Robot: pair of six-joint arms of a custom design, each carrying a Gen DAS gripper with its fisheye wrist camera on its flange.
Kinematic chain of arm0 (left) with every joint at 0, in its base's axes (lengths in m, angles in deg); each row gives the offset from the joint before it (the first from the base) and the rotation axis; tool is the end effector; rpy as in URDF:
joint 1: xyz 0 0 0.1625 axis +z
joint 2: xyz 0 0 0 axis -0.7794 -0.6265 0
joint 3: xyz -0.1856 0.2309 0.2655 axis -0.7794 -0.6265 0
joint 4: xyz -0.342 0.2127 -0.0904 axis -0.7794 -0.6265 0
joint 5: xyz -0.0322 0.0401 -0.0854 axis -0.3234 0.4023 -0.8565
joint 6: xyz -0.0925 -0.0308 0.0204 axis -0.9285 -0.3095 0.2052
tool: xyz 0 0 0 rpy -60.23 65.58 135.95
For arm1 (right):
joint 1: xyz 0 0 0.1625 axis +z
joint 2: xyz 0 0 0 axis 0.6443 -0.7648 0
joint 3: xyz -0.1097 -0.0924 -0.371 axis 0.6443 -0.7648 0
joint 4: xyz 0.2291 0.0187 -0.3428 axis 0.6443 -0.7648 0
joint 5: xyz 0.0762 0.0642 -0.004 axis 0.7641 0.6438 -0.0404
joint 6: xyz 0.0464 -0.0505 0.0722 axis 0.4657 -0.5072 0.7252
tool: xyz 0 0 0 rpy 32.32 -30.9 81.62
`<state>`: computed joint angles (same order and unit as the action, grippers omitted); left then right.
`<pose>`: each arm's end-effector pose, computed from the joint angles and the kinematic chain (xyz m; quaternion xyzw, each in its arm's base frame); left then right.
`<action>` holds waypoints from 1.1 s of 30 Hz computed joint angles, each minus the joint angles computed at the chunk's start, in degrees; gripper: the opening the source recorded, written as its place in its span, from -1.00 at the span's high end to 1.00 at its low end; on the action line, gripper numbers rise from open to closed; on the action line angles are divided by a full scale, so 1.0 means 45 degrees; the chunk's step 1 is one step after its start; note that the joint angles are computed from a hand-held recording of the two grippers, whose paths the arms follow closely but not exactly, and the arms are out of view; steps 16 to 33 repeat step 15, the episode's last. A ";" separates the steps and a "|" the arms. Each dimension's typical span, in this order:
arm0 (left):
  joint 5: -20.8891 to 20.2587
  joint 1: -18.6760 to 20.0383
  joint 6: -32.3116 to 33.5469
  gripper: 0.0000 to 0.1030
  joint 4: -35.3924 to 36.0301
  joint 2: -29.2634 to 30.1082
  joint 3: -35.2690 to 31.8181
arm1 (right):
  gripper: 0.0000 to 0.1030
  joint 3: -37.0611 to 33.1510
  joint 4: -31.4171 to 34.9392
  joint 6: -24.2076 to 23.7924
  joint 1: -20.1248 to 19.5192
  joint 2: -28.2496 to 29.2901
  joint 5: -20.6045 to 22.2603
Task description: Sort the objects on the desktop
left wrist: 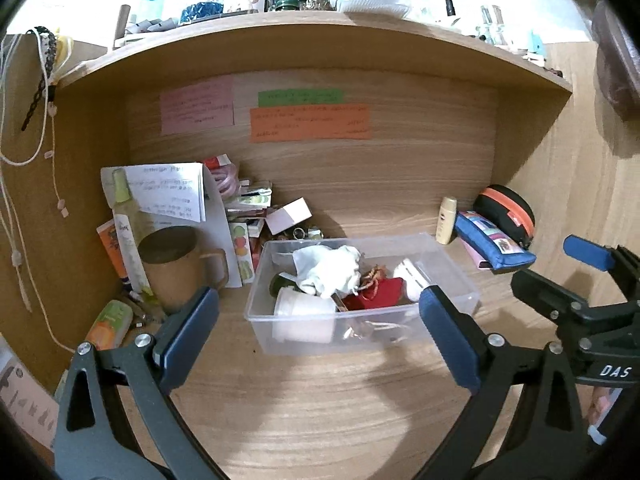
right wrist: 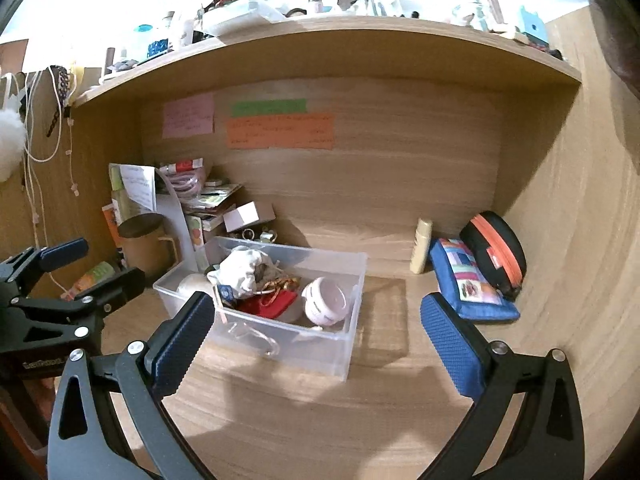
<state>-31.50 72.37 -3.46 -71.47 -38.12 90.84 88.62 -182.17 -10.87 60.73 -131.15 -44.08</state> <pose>-0.1910 -0.3226 0.1220 0.1166 0.7349 -0.5445 0.3871 0.2088 -0.3872 0.1405 0.4575 -0.7947 0.3750 0.1359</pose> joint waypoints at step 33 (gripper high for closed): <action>-0.0017 -0.0380 -0.1145 -0.96 0.1044 0.0002 -0.0035 | -1.00 0.0266 0.0273 0.0058 -0.0221 -0.0286 0.0258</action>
